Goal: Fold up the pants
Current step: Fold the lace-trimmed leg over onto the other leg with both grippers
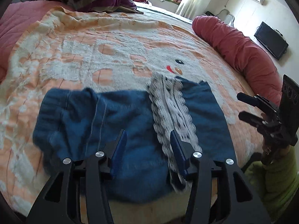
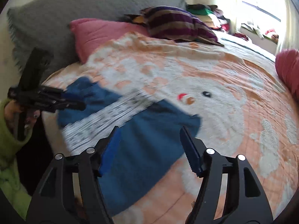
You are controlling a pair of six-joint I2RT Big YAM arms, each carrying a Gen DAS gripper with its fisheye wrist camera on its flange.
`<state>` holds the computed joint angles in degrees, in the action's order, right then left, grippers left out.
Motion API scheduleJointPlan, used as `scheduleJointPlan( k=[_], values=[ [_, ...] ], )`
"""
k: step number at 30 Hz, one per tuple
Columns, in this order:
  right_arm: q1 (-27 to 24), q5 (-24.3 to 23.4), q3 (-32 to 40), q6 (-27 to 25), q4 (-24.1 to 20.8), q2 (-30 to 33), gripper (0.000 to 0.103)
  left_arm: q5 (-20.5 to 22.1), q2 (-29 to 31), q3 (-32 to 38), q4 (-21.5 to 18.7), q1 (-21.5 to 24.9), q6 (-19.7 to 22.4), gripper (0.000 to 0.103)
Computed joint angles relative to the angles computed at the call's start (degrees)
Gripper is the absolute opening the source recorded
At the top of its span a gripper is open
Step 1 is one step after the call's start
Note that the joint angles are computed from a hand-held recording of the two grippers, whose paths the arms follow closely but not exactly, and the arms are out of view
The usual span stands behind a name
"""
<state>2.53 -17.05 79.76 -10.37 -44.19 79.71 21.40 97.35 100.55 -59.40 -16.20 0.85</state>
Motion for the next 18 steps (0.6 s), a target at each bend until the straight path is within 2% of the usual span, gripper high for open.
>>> scheduleJointPlan(
  k=[4, 8, 11, 13, 15, 17, 18],
  values=[
    [3.42, 0.48, -3.9, -1.71, -1.17, -3.17, 0.058, 1.14, -4.43, -5.59, 0.92, -1.01, 1.2, 0.047],
    [5.6, 1.03, -5.99, -2.36, -2.3, -4.31, 0.057, -3.12, -7.53, -8.52, 4.32, -3.3, 3.05, 0.047],
    [6.69, 1.52, -6.55, -2.82, -3.56, -4.31, 0.046, -5.57, -8.06, -8.93, 4.78, -4.96, 4.35, 0.045],
    [7.18, 1.97, -6.94, -2.37, -3.64, -4.42, 0.036, -10.1, -8.38, -9.8, 5.37, -6.66, 7.32, 0.039],
    [7.62, 2.43, -7.03, -2.48, -4.44, -4.12, 0.017, -15.89, -7.88, -10.67, 4.99, -8.12, 10.15, 0.017],
    [8.09, 4.22, -6.33, -3.27, -7.22, -2.96, 0.006, -15.15, -7.06, -10.56, 2.99, -7.81, 10.22, 0.014],
    [8.04, 4.04, -6.16, -3.46, -8.94, -2.46, 0.005, -14.97, -7.15, -11.08, 2.68, -7.62, 9.99, 0.014]
  ],
)
